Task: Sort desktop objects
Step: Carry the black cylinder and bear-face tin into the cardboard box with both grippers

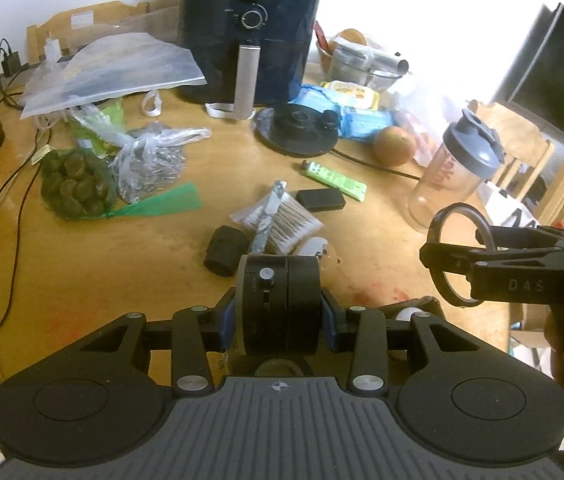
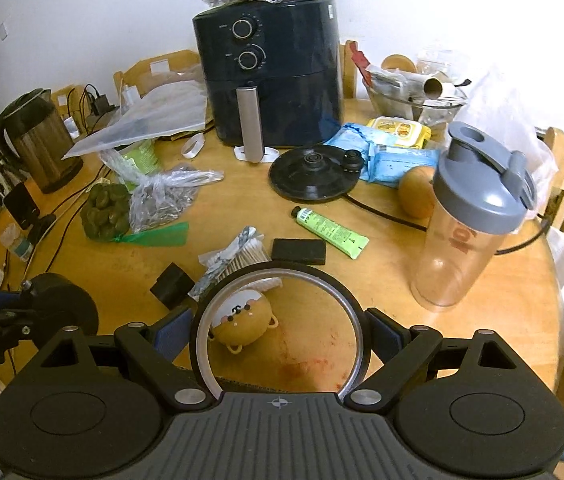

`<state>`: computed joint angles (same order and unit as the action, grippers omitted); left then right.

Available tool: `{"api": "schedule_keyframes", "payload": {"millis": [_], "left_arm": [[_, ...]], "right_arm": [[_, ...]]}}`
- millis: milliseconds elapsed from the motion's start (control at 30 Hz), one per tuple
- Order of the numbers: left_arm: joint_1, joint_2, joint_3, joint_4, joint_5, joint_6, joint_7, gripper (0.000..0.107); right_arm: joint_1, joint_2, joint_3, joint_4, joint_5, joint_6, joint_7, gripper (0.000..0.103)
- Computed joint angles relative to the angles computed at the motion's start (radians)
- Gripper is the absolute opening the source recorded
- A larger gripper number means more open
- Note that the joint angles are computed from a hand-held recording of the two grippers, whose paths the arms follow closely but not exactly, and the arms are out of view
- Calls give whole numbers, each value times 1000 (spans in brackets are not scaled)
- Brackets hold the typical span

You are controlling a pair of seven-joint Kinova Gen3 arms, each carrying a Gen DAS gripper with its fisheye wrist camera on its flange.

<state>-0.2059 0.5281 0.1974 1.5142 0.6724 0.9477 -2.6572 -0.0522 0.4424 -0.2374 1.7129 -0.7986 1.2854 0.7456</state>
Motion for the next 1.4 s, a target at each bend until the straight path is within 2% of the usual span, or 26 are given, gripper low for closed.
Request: {"api": "schedule_keyframes", "payload": {"millis": [200, 667, 967, 1133, 1167, 1200, 1233, 1267, 1300, 1333, 1400], "left_arm": [[13, 18, -4, -21, -29, 28, 7, 40], [47, 45, -25, -21, -142, 79, 56, 40], [59, 42, -31, -3, -186, 85, 69, 40], [83, 33, -46, 6, -219, 65, 104, 40], [88, 31, -47, 6, -228, 61, 111, 40], [88, 27, -45, 13, -229, 50, 112, 41], [82, 26, -40, 15, -225, 46, 108, 42], [78, 25, -36, 15, -221, 47, 104, 45], [75, 23, -34, 18, -216, 42, 105, 55], [71, 17, -31, 26, -209, 30, 99, 60], [67, 9, -27, 36, -198, 14, 94, 64]], "right_arm": [[3, -5, 12, 12, 13, -27, -19, 92], [5, 6, 19, 37, 128, -137, -59, 92], [-2, 14, 10, 47, 200, -188, -91, 92], [-4, 21, 5, 37, 228, -183, -108, 92], [-8, 22, 5, 34, 238, -181, -113, 93], [-8, 18, 3, 40, 240, -191, -112, 98], [-3, 16, 0, 46, 235, -199, -104, 103], [1, 17, -3, 46, 234, -197, -99, 103], [1, 18, -3, 44, 236, -193, -98, 103], [0, 16, -4, 46, 238, -196, -98, 103], [0, 11, -5, 56, 238, -210, -92, 103]]}}
